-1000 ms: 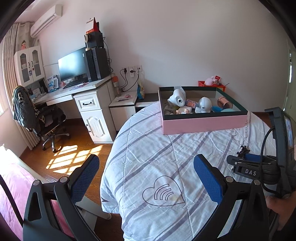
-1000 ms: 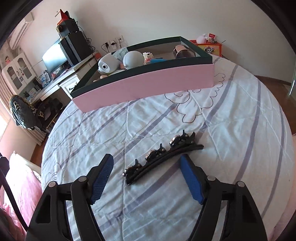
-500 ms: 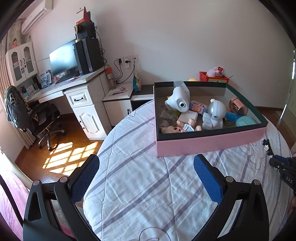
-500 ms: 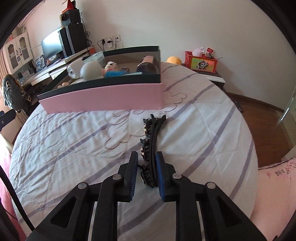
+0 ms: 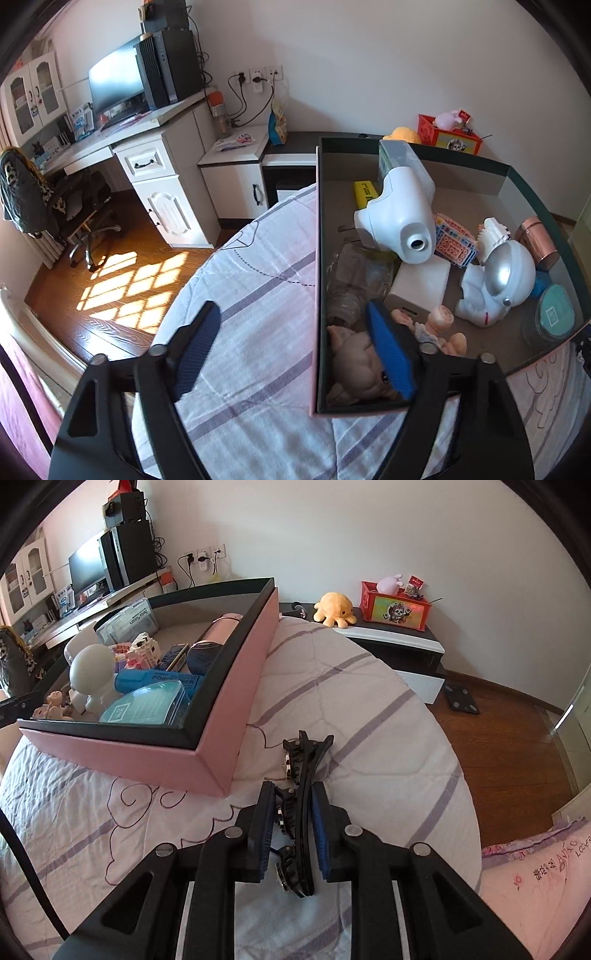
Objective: Organize rigid objects
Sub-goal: 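Carry the hair clip over the pink box with the right tool while the left tool grips the box wall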
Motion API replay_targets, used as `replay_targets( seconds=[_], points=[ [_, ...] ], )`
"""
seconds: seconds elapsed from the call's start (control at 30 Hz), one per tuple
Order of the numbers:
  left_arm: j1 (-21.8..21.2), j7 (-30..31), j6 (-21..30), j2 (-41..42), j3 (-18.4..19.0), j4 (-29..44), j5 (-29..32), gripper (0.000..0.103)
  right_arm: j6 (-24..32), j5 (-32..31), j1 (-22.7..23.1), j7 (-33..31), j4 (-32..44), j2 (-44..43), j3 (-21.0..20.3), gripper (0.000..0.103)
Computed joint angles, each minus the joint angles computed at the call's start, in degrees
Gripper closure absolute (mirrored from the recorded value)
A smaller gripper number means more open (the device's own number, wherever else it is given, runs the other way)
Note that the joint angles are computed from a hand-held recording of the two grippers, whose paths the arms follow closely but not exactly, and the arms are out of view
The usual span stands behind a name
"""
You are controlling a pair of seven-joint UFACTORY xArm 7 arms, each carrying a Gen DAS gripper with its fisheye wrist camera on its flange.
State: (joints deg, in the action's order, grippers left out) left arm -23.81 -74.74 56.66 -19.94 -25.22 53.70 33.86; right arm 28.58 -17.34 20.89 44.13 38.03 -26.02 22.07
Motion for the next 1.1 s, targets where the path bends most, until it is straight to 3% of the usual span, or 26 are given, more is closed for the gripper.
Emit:
replay_targets(
  seconds=[0.03,0.13,0.3,0.57,0.83,1.1],
  points=[
    [0.07,-0.23,-0.76,0.05,0.47,-0.24,-0.53,0.056,-0.16,-0.28,-0.26,-0.35,0.54,0.76,-0.13,0.083],
    [-0.12,1.06,-3.74,0.02,1.6,-1.33,-1.5,0.082,-1.11,-0.69,-0.74,-0.98,1.52,2.58,-0.74,0.083],
    [0.08,1.32,-2.68,1.83,-0.12,0.0,1.23,0.096,-2.41,-0.9,-1.09,-2.32,3.08,5.26,-1.93,0.083],
    [-0.57,1.0,-3.06,1.65,0.42,-0.24,1.49,0.097,-2.42,-1.53,-0.69,-4.63,3.66,6.09,-2.65,0.084],
    [-0.5,1.2,-3.58,1.94,0.77,-0.06,1.69,0.097,-1.5,-0.83,-1.25,-3.82,2.3,-0.87,-1.63,0.084],
    [-0.49,1.25,-3.13,1.74,0.52,-0.07,2.04,0.097,-1.41,-3.21,-2.77,-4.81,12.07,2.64,2.18,0.084]
  ],
)
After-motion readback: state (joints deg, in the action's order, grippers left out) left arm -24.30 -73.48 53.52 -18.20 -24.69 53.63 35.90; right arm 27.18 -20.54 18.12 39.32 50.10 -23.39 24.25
